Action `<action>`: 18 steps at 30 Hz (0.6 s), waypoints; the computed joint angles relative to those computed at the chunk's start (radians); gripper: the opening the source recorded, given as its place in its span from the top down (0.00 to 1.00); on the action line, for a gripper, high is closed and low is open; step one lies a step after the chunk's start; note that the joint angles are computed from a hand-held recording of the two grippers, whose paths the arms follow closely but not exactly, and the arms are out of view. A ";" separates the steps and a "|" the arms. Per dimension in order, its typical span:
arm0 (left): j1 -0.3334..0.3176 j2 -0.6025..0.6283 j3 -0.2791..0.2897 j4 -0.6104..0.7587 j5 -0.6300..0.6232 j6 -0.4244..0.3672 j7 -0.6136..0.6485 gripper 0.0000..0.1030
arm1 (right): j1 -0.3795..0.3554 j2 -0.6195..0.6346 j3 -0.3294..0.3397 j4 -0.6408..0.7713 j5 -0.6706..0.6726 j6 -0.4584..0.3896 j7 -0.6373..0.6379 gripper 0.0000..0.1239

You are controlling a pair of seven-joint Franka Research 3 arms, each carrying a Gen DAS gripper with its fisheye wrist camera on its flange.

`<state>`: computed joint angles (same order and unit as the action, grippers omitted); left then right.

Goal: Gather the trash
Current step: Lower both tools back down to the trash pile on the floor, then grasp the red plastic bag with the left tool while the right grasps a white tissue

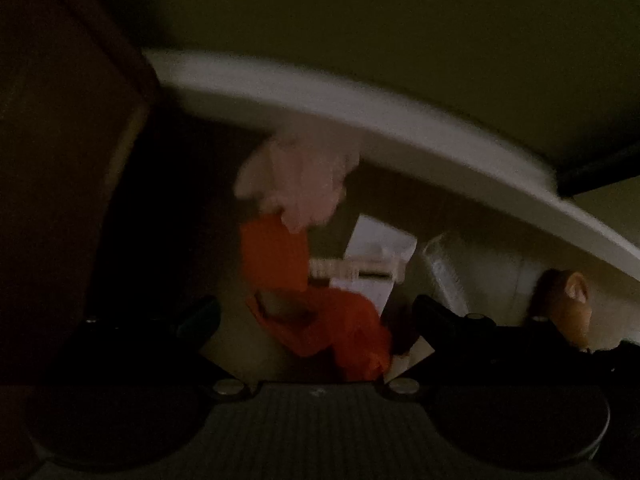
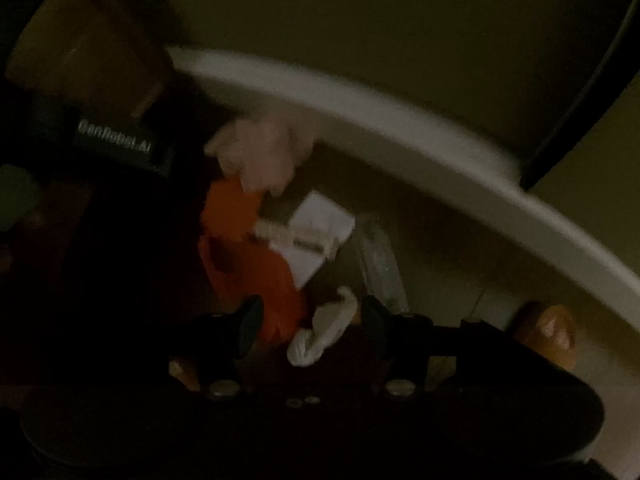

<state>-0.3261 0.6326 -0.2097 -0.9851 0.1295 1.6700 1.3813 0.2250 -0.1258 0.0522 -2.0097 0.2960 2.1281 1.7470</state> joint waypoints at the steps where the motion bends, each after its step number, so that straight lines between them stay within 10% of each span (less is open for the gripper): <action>1: 0.002 0.015 0.000 -0.001 -0.009 -0.008 -0.013 0.00 | 0.001 0.006 0.000 -0.010 0.004 -0.001 0.000 0.57; 18: 0.058 0.104 -0.039 -0.206 -0.143 0.042 -0.098 0.00 | 0.024 0.173 0.005 -0.075 0.184 0.013 -0.070 0.57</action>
